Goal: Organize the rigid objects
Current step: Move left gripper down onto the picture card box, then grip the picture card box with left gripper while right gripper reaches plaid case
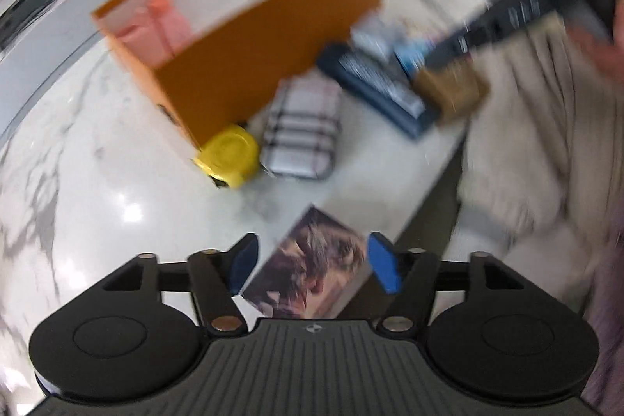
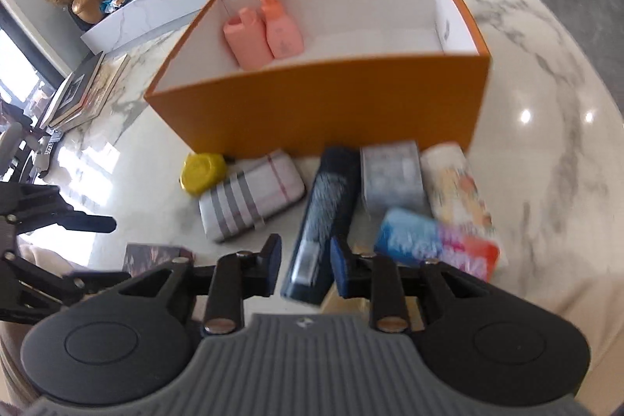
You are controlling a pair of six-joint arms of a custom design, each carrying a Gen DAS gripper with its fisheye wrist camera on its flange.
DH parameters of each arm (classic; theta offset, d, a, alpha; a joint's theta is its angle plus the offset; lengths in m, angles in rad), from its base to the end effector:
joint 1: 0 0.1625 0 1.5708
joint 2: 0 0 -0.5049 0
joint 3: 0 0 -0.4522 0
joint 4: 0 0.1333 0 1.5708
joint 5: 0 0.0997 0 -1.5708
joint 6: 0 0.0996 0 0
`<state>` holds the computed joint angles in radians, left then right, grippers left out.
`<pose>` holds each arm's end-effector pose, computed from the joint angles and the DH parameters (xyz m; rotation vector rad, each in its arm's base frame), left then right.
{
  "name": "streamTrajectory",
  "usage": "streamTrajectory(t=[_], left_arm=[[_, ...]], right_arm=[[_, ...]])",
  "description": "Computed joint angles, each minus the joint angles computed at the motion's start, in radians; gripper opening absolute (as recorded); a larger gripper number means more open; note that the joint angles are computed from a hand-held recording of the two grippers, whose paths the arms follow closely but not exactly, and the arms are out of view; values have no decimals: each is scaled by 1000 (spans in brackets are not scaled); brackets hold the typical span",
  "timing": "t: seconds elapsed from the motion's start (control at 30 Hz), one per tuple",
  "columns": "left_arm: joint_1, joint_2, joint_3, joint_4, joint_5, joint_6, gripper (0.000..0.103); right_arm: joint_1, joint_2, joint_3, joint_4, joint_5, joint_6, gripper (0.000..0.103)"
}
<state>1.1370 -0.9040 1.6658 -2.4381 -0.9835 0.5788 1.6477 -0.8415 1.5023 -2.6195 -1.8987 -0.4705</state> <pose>-0.1431 -0.7574 0.1752 1.1999 2.2477 -0.0784 0.1640 -0.8112 0.2119 0.6488 -2.6373 0.4351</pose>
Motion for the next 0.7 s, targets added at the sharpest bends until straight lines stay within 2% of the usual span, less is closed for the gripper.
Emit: streamTrajectory(t=[0.23, 0.33, 0.43, 0.5, 0.6, 0.7], left_arm=[[-2, 41, 10, 51, 138, 119, 82], [0, 48, 2, 76, 144, 109, 82], [5, 55, -15, 103, 145, 58, 83], [11, 59, -36, 139, 135, -8, 78], [21, 69, -70, 173, 121, -137, 77], [33, 71, -83, 158, 104, -257, 74]], right_arm=[[1, 8, 42, -52, 28, -22, 34], [6, 18, 52, -57, 18, -47, 35], [9, 27, 48, -57, 14, -53, 36], [11, 36, 41, -60, 8, -50, 36], [11, 48, 25, -47, 15, -29, 36], [14, 66, 6, -45, 20, -8, 40]])
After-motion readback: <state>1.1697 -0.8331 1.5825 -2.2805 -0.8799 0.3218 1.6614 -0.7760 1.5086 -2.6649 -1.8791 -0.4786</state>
